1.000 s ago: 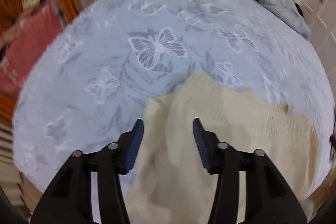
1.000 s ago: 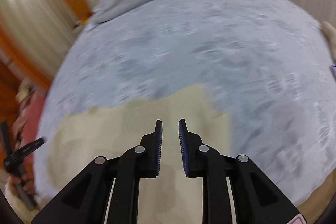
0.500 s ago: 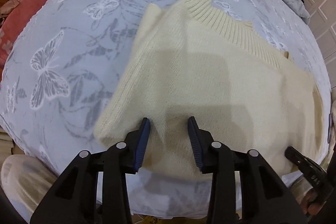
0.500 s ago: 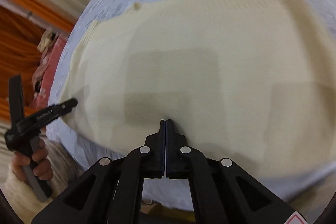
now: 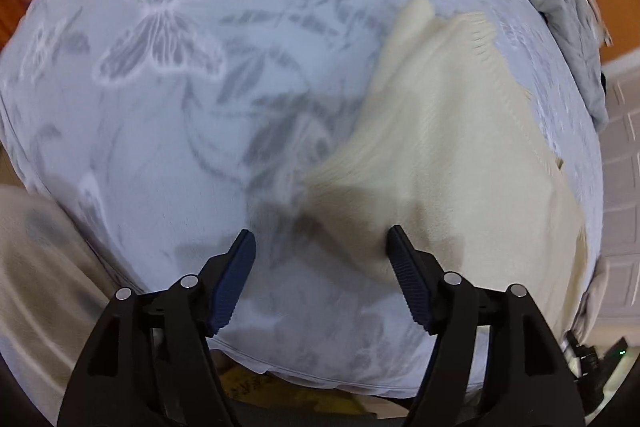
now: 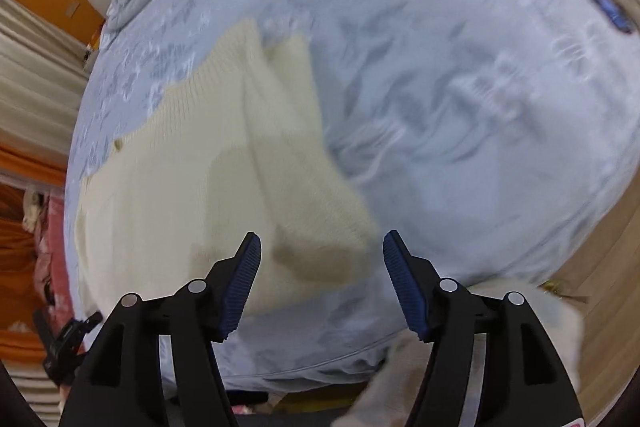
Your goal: Fold small clothes
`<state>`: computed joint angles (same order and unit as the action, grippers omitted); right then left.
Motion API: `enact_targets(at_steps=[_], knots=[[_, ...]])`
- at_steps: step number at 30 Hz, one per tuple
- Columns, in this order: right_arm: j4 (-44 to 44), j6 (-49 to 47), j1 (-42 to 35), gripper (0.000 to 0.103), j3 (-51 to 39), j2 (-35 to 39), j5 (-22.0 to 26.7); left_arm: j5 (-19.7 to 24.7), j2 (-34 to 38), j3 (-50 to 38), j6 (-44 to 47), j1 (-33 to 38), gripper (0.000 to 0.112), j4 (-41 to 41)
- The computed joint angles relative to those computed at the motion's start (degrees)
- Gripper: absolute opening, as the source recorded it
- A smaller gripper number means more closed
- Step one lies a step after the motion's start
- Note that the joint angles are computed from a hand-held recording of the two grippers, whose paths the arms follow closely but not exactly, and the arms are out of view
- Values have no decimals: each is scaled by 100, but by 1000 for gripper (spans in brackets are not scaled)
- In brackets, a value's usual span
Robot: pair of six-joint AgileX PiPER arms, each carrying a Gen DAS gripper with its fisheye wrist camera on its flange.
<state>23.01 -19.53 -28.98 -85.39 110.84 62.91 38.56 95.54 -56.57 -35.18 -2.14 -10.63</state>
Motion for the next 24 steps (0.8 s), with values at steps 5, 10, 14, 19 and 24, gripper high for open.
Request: enact_targets(at_steps=[5,10,14,19,24], knots=[[93,-189,130,11,272,-457,-556,395,184,-392,-417,-326,57,684],[-651,493,276,16,-403,430,91,570,469,-628,-575,-418,58,905],[-1166,915,653,25,-15,-554,-603,670,528,-749,-643,-458,59,966],[-166,22,1719,16,-397,-789,-135,517,493,-605,-582,-435,62,1017],[-579,620,3228,0,-1639,537,121,476,518,-567,-558,-461,63,1058]])
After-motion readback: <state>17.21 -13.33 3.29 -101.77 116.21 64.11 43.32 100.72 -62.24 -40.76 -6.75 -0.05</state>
